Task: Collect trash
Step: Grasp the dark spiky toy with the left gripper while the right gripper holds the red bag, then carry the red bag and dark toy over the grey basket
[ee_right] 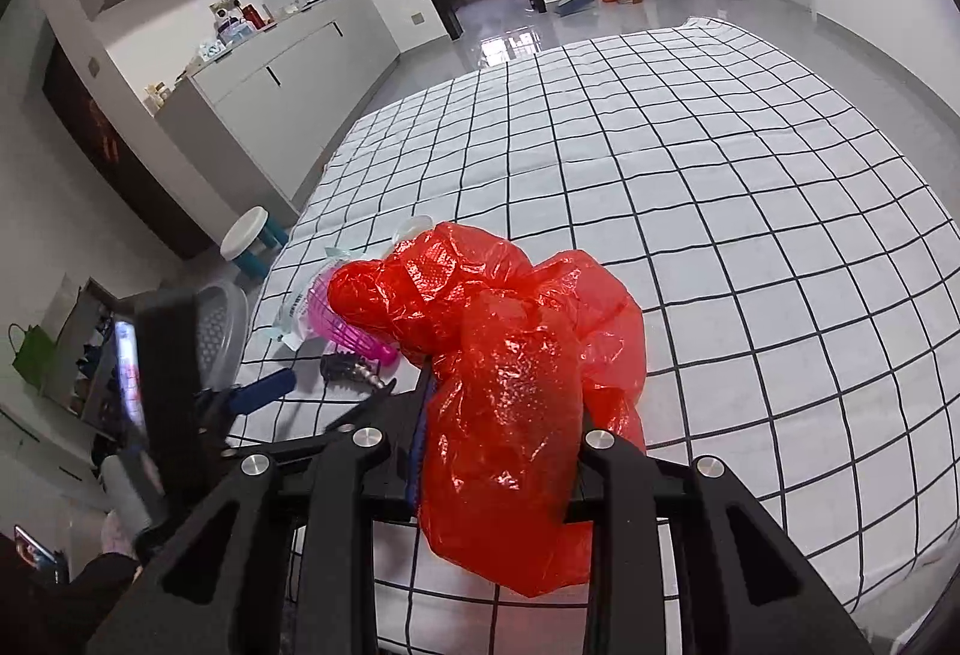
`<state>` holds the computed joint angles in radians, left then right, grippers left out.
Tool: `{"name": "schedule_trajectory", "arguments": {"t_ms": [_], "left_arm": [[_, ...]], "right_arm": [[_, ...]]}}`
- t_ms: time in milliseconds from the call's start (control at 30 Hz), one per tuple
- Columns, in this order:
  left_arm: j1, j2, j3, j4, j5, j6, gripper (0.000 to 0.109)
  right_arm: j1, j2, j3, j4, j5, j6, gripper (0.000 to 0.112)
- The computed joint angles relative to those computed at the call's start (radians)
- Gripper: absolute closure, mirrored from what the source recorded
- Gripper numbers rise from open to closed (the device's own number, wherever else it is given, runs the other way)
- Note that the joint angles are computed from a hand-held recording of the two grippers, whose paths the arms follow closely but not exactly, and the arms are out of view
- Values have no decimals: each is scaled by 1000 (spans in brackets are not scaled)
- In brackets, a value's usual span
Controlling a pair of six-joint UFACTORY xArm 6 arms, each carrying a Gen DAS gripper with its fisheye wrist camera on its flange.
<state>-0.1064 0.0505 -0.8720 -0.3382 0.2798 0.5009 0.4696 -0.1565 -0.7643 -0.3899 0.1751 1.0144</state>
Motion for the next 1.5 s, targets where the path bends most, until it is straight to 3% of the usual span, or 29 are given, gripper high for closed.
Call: {"name": "schedule_trajectory", "arguments": {"t_ms": [200,333,433,800,1100,1300,1500], "left_arm": [[1,49,-39,29,-1,-26,19],[-7,59,-46,-27,-4,16,20],[-12,48,-34,-73,-17,65,32],[20,-12,9,-127,17,107,32],[87,-152,90,-183,9,176,32],[165,-234,116,-224,33,237,32],[264,-268,90,-261,68,283,32]], "right_arm": [[-4,-6,13,38,-21,-35,85],[-3,-4,12,45,-23,-40,85],[-4,-4,13,53,-24,-49,85],[0,-2,7,37,-20,-46,85],[23,25,-28,24,3,-43,85],[61,53,-99,-29,57,-20,85],[112,102,-195,2,92,-52,85]]}}
